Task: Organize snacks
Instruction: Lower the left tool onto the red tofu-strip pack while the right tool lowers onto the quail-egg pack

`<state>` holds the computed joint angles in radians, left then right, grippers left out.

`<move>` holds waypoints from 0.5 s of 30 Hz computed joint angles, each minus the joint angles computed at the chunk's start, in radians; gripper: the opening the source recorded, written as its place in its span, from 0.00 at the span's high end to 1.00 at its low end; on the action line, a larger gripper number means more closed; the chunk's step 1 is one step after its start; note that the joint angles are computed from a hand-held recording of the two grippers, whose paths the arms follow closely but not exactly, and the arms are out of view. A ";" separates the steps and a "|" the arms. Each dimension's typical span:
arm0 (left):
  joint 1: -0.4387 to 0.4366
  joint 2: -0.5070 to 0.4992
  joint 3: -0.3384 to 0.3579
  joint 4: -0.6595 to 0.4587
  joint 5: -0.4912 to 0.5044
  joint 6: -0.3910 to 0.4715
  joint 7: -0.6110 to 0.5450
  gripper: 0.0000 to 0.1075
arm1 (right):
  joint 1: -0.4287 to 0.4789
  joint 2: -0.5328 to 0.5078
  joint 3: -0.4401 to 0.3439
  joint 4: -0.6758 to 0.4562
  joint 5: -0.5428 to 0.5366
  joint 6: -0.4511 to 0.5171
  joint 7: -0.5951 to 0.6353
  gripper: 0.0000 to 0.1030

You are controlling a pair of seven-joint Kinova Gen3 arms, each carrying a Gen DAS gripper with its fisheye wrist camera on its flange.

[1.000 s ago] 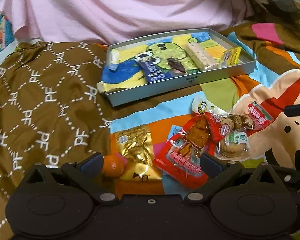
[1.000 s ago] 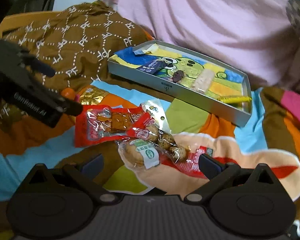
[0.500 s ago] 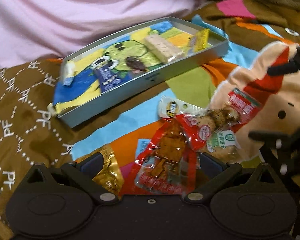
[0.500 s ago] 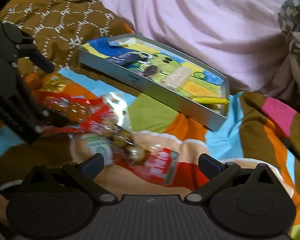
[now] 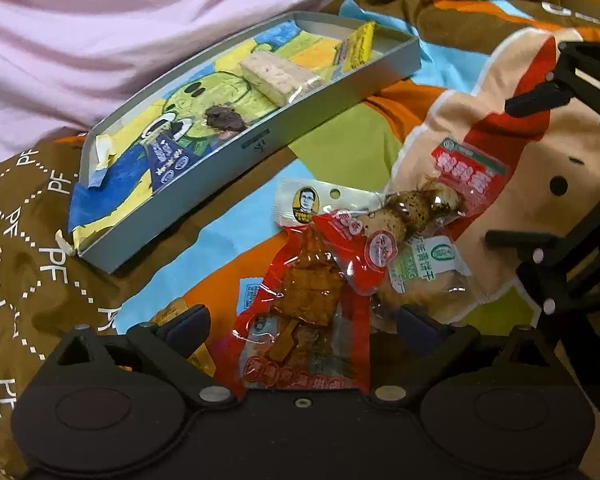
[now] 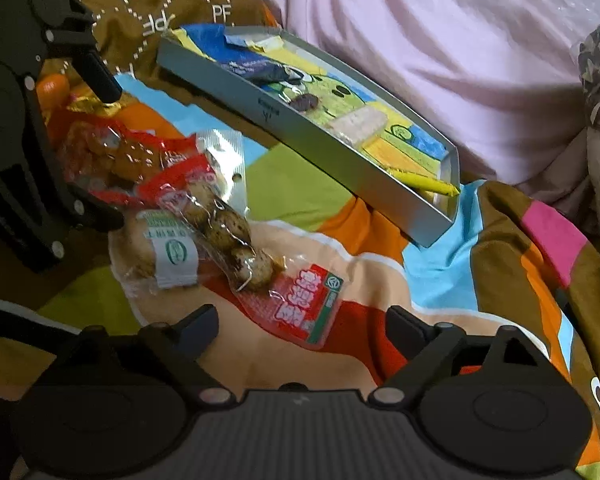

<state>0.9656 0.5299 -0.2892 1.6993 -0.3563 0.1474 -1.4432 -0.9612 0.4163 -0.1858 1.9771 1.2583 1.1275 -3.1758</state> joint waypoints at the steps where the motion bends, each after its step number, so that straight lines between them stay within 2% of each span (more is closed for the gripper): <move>1: -0.006 0.002 0.009 -0.007 0.000 0.012 -0.006 0.10 | -0.001 0.006 0.002 0.000 0.005 0.003 0.000 0.11; 9: -0.109 -0.001 0.130 -0.036 0.009 0.065 -0.031 0.16 | -0.019 0.061 0.014 -0.010 0.068 0.041 0.009 0.21; 15: -0.109 -0.001 0.129 -0.050 0.002 0.084 0.002 0.23 | -0.019 0.082 0.016 -0.020 0.101 0.032 0.038 0.36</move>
